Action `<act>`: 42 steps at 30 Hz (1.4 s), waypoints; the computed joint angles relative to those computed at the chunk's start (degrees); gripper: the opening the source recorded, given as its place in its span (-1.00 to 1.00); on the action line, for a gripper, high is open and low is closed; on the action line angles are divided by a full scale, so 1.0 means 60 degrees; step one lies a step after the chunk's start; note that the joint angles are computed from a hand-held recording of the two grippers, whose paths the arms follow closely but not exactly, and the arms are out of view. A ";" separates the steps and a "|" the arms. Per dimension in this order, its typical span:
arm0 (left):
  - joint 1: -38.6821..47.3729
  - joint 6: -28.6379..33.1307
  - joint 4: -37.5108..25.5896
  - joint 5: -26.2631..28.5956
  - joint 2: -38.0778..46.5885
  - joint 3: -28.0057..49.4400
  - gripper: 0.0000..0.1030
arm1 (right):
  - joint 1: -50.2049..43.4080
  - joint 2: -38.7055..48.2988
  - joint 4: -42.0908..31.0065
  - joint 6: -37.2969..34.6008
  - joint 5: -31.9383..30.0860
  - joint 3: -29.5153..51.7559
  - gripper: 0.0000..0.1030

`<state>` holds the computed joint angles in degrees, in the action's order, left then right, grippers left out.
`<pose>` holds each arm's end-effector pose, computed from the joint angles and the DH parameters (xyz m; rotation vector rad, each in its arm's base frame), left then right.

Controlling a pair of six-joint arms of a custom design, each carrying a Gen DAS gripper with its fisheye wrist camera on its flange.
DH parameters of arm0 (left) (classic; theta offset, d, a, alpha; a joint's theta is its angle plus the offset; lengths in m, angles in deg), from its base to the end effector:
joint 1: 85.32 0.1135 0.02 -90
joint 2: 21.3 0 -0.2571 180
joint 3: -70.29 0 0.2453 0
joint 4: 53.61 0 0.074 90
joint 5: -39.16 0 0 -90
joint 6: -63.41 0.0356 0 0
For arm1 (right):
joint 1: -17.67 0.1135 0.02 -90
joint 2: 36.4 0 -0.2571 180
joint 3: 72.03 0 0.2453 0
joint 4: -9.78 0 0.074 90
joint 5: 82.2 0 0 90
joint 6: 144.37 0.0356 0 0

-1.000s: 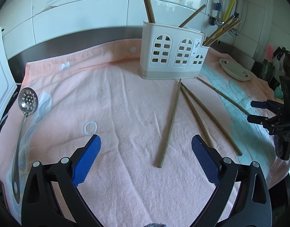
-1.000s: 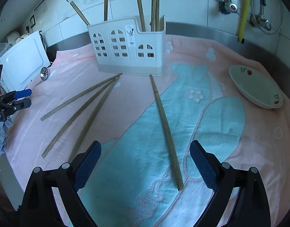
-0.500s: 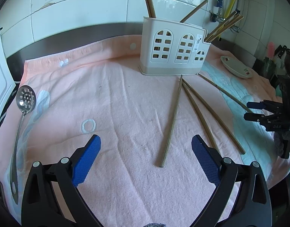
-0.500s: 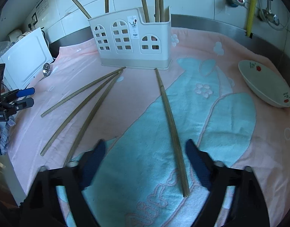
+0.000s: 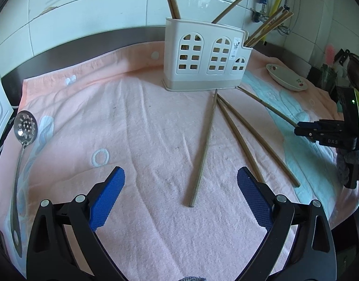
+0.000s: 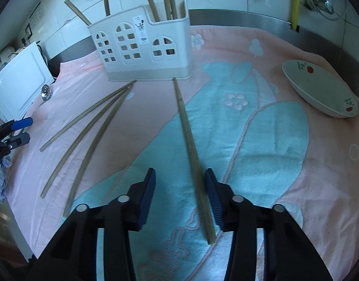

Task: Organize utensils
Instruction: 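Close the left tool on a chopstick while the right tool grasps another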

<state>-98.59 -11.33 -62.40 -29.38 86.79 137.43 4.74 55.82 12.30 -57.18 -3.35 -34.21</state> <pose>0.3419 -0.0940 0.1154 0.7529 2.2847 -0.4394 0.2355 -0.0470 0.0853 0.1341 2.4527 0.1212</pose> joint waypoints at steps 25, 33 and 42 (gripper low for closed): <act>-0.0834 0.0916 -0.1166 -0.0375 0.1348 0.1478 -0.53 | 0.1013 -0.1426 0.0254 0.0475 0.1510 -0.0751 -0.86; -0.0942 0.1019 -0.1245 -0.0433 0.1668 0.1757 -0.69 | 0.1523 -0.3733 -0.0864 0.0814 0.1850 -0.1094 -0.86; -0.1025 0.0976 -0.0923 -0.0619 0.1271 0.1372 -0.89 | 0.1930 -0.5274 -0.2133 0.1086 0.2283 -0.0923 -0.86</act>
<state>-104.74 -5.47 -67.94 -33.10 94.41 145.66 16.32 24.17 -0.50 -50.67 10.35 -39.75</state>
